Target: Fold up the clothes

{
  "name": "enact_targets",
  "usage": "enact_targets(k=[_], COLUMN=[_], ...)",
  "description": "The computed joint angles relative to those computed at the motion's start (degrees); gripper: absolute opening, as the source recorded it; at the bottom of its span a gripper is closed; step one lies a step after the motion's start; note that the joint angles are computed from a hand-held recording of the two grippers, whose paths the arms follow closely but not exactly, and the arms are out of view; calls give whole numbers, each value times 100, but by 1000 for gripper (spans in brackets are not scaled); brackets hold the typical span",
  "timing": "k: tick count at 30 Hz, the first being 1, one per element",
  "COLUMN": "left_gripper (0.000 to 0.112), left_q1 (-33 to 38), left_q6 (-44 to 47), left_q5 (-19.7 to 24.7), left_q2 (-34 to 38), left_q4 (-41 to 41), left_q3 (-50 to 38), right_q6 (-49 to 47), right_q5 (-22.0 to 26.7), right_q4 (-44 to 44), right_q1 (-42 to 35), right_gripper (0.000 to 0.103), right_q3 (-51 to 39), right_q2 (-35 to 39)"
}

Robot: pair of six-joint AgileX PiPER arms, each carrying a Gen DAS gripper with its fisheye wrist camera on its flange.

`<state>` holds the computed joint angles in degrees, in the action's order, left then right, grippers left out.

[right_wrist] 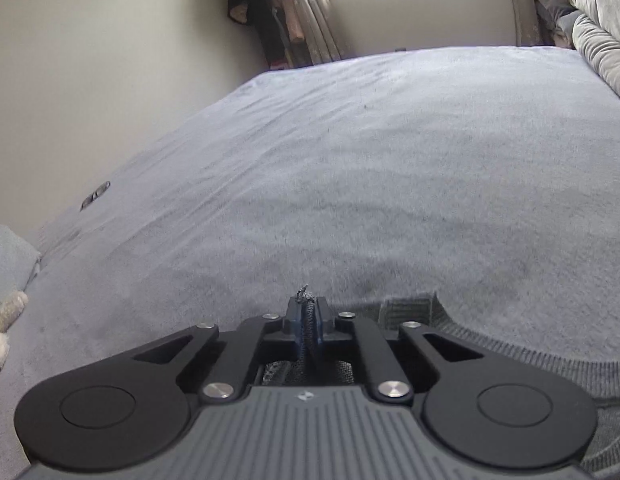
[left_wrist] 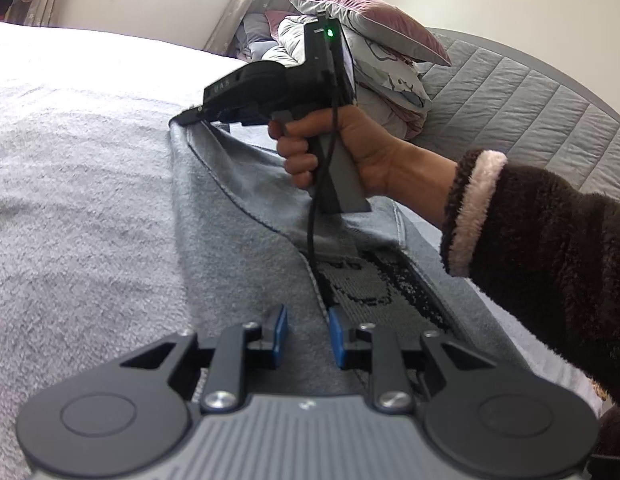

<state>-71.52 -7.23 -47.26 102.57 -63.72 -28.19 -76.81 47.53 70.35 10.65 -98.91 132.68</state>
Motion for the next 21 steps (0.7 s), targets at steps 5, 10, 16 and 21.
enact_targets(k=[5, 10, 16, 21], left_gripper=[24, 24, 24, 24], left_q1=[15, 48, -24, -151], left_q6=[96, -13, 67, 440], left_q5=[37, 35, -17, -127], left_q2=[33, 45, -4, -6], left_q4=[-29, 52, -131, -557], left_q3=[-33, -12, -33, -150], right_q6=[140, 389, 394, 132], right_q5=[-127, -158, -262, -167], right_q4=[-144, -203, -607, -765], right_q1=[132, 156, -57, -517], right_gripper=[7, 14, 34, 35], right_q3=[-327, -437, 134, 772], right_q2=[219, 368, -378, -1081])
